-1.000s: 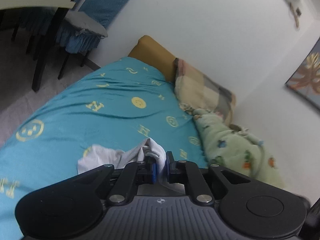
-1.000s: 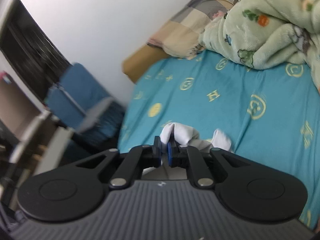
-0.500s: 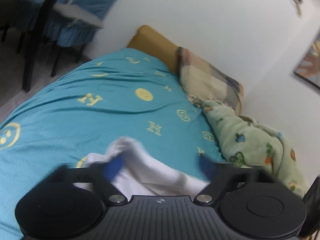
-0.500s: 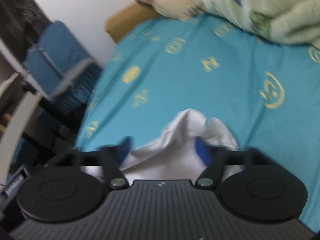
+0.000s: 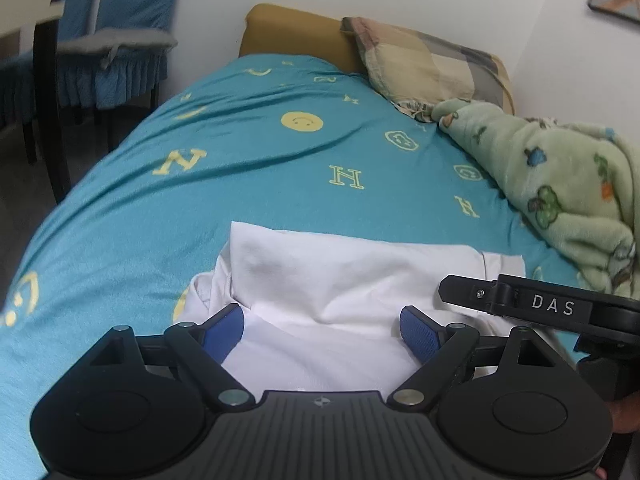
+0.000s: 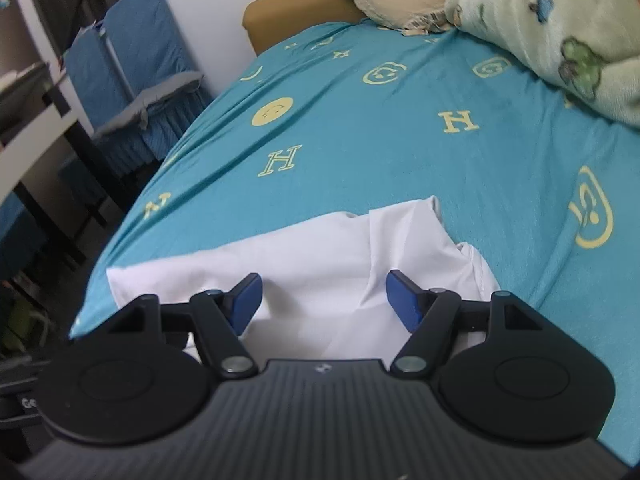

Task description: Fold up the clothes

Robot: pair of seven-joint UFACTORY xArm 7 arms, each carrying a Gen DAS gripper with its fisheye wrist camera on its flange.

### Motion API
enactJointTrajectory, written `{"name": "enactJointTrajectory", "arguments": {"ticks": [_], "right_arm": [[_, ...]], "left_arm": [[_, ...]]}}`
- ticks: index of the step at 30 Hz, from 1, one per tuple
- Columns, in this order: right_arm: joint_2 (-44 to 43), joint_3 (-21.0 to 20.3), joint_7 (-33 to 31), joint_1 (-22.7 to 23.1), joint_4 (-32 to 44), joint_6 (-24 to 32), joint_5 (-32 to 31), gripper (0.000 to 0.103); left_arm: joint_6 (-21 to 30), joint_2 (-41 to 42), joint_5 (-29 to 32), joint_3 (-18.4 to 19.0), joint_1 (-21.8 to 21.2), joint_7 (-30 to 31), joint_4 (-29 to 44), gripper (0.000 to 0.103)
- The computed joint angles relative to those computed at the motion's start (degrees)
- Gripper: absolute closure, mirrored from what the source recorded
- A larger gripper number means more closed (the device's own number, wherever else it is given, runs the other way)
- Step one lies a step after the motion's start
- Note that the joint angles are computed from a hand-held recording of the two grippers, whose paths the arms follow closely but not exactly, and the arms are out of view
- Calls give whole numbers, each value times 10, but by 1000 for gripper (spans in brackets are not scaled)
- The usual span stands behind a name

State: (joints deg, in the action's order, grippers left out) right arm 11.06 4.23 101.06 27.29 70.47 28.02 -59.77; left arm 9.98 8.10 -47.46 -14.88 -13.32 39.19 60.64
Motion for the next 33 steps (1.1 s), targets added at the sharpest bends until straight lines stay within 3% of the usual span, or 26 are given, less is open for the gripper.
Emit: {"name": "enactJointTrajectory", "arguments": {"ticks": [5, 7, 9, 14, 19, 22, 25, 27, 33], "right_arm": [[-48, 21, -5, 6, -32, 35, 28, 33], [-66, 38, -19, 6, -43, 60, 53, 33], [-73, 56, -62, 8, -41, 95, 84, 33], [-64, 73, -114, 20, -40, 135, 102, 32], [-73, 69, -81, 17, -58, 111, 100, 32], [-78, 71, -74, 15, -61, 109, 107, 32], [-79, 74, -69, 13, -61, 109, 111, 32], [-80, 74, -66, 13, -61, 110, 114, 32], [-94, 75, -62, 6, -71, 92, 137, 32]], "left_arm": [[6, -53, -21, 11, -7, 28, -40, 16], [0, -72, 16, 26, -19, 7, -65, 16], [18, -87, 73, 43, -26, -55, -80, 16], [47, -127, 121, 67, -39, -119, -109, 16], [108, -222, 44, 119, -67, -119, -153, 16], [174, -277, -27, 164, -84, -115, -172, 15], [251, -281, -56, 184, -75, -142, -170, 12], [292, -256, -55, 181, -62, -165, -155, 13], [309, -162, -123, 152, -25, -212, -109, 20]]}}
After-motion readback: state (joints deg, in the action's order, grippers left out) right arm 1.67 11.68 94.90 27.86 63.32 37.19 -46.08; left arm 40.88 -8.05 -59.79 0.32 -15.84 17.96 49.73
